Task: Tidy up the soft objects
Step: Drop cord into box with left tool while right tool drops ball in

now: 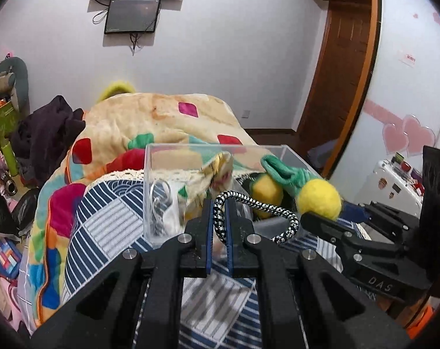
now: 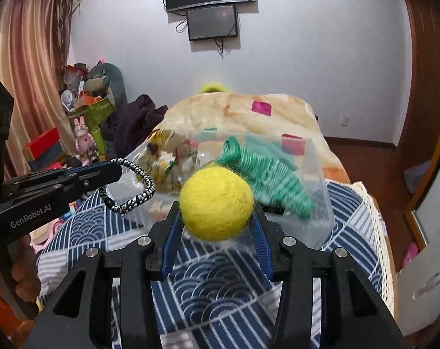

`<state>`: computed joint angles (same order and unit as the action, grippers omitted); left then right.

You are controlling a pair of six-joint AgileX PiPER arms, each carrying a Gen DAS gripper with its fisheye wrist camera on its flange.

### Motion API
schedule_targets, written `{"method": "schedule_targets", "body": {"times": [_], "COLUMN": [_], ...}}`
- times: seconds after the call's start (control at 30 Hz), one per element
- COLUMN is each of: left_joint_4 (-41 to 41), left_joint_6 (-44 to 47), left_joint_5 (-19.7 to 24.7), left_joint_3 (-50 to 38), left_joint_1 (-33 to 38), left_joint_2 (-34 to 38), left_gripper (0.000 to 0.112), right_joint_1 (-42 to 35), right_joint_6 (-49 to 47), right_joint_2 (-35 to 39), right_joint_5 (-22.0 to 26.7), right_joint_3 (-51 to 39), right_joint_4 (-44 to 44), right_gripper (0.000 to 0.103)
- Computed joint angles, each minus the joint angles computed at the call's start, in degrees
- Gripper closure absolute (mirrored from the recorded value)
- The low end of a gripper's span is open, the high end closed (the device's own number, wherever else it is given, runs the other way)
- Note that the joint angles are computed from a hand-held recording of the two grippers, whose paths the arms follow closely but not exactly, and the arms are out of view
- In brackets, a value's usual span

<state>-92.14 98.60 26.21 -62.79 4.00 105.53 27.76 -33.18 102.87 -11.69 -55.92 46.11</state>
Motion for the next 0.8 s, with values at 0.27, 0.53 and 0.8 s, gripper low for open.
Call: {"method": "schedule_targets", "body": {"times": [0.27,0.53,0.8], "left_joint_4": [6.0,12.3,12.2], "left_joint_6": [-9.3,-16.3,-14.2], "left_joint_5": [-3.8,-8.9,-10.7], "left_joint_3": [-7.9,-12.8,-12.3], "left_joint_1": [-2.7,-4.7,-5.4], "left_joint_2": [5.4,10.4,11.6], "left_gripper": [0.106,0.106,0.105], "right_joint_1": [-3.4,-4.1,-4.1], "right_joint_6": [-5.1,-15.1,-21.6], "right_joint_2": [3.3,4.0,2.5], "right_joint_5": [4.2,4.6,4.9], "right_joint_3": [-4.6,-5.2,-4.5], "right_joint_4": [5.3,15.8,22.7], "right_gripper": [0.061,0.061,0.06]}}
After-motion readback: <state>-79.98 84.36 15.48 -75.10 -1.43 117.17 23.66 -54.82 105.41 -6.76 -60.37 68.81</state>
